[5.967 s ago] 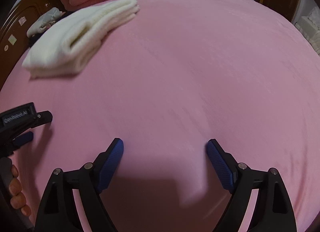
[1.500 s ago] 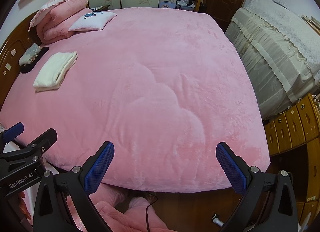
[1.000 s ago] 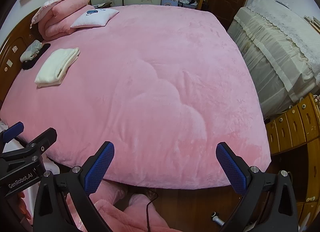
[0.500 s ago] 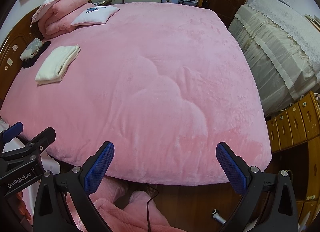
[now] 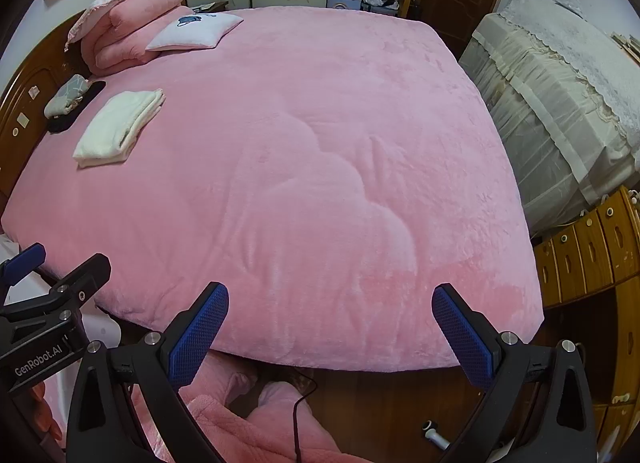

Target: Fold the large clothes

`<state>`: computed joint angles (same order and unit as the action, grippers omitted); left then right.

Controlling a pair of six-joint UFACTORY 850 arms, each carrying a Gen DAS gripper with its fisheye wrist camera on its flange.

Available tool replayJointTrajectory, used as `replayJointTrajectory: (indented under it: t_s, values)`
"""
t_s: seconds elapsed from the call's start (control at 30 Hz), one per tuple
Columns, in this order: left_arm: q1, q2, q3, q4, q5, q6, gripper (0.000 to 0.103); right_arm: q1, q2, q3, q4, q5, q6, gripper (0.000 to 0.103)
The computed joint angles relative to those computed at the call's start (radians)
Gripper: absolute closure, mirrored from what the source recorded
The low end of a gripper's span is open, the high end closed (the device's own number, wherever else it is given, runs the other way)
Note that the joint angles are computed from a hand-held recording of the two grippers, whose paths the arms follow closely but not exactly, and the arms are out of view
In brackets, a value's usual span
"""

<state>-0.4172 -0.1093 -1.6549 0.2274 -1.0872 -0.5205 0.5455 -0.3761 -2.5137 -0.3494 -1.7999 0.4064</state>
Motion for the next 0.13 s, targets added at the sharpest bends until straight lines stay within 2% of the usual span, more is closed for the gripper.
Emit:
replayJointTrajectory:
  t_s: [0.13]
  values:
    - [-0.001, -0.001, -0.002, 0.007, 0.001, -0.008, 0.001, 0.006, 0.002, 0.004, -0.005, -0.002, 0.006, 0.000]
